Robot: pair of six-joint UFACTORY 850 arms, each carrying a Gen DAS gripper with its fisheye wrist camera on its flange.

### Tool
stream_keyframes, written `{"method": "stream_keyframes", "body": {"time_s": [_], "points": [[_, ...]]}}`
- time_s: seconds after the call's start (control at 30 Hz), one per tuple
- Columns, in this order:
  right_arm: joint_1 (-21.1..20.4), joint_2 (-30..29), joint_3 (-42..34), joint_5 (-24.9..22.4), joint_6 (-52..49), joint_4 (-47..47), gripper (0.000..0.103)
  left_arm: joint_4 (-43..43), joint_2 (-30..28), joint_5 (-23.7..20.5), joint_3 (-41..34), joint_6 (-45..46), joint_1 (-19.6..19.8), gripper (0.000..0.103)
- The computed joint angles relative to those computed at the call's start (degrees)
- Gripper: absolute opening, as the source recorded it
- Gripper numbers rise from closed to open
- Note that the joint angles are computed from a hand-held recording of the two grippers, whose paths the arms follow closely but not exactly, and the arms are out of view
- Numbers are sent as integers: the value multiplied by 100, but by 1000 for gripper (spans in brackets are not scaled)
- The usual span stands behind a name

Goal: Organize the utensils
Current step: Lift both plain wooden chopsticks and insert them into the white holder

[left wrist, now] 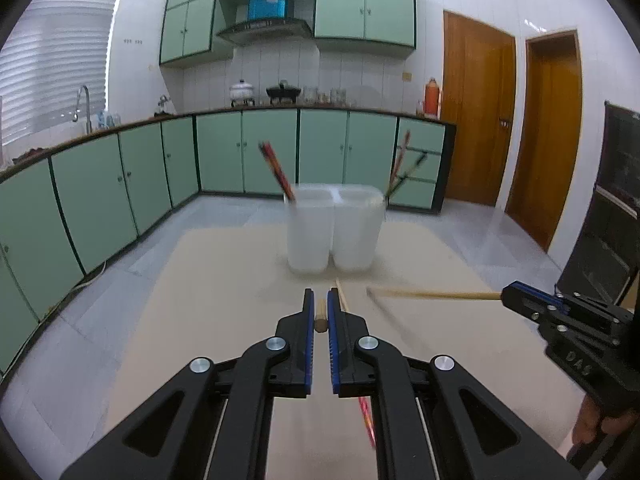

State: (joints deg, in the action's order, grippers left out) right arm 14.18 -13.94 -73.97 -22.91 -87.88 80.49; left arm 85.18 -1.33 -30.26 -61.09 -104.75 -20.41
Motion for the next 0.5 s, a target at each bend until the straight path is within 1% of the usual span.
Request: {"method": "stream_keyframes", "body": {"time_s": [0.2,0.33,0.43,0.5], "points": [[-124,-174,-693,-503,569,-400,6,87,-63,103,-296,-4,120,6],[-157,-415,-1261,-786,1309,-1072,6,98,-61,178,-418,-13,184,6],[-167,-505,-1498,-930,1540,-1371,6,87,-47,182,-487,59,188,6],[-190,-594,-1710,-1174,1724,-1583,6,67,-30,207,-518,142,198,6]]}}
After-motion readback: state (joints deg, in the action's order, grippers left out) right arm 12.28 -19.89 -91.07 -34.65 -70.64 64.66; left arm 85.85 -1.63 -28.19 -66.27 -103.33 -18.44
